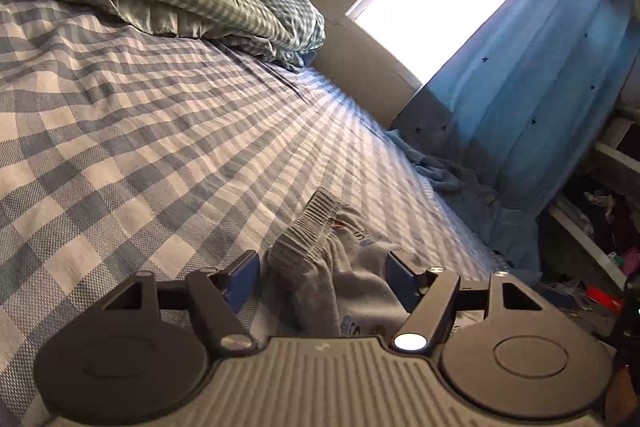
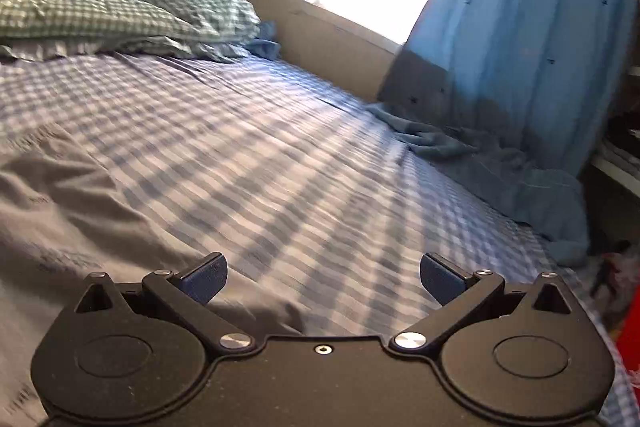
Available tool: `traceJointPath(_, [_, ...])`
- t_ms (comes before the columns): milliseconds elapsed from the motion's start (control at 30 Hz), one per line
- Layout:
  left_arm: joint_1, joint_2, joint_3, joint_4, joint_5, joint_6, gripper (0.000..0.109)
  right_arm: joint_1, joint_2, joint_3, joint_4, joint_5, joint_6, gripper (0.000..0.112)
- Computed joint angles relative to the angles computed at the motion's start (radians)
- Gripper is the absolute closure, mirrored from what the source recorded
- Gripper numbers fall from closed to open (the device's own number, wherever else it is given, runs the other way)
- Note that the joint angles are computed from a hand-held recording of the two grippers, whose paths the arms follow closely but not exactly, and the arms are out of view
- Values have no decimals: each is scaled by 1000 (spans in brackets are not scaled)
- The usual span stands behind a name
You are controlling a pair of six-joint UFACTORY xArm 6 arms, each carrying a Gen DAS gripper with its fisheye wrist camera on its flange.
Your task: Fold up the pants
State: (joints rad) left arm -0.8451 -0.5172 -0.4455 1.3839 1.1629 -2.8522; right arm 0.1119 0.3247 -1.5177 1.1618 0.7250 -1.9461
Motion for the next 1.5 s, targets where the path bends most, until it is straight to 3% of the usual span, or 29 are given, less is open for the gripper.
traceJointPath(133, [8,-35,39,66,-51,-52,27,73,120,-221,-306,338,343,10])
traceJointPath(200, [3,-28,34,69,-47,-46,25,124,151,-271,-395,405,390,10])
traceJointPath(233, [3,-24,29,65,-51,-35,25,149,158,-276,-432,405,393,10])
traceJointPath(300, [8,-25,32,76,-61,-39,24,205,137,-212,-484,303,354,10])
traceJointPath(400, [8,-36,46,92,-63,-75,23,215,165,-234,-452,288,337,10])
traceJointPath(467, [7,-36,48,95,-59,-86,23,219,177,-228,-422,209,359,10])
traceJointPath(567, [27,-39,50,105,-84,-91,23,184,269,-348,-404,282,427,11])
traceJointPath(667, [89,-63,70,161,-172,-124,23,171,260,-310,-330,270,372,11])
traceJointPath(800, [178,-80,76,182,-305,-127,34,156,283,-330,-289,304,379,10])
traceJointPath(900, [224,-59,46,70,-358,-41,49,152,292,-340,-276,316,377,10])
traceJointPath(1067, [277,-13,-1,20,-397,-22,49,149,289,-329,-254,315,360,10])
traceJointPath(1200, [280,0,-8,-27,-377,-30,71,147,289,-325,-244,315,353,10])
traceJointPath(1233, [282,-10,6,-13,-381,-66,73,147,289,-324,-243,315,353,10])
traceJointPath(1367, [280,-16,12,-4,-369,-86,72,145,292,-329,-241,320,357,10])
traceJointPath(1500, [315,-8,-7,-3,-397,6,58,145,292,-329,-241,319,357,10])
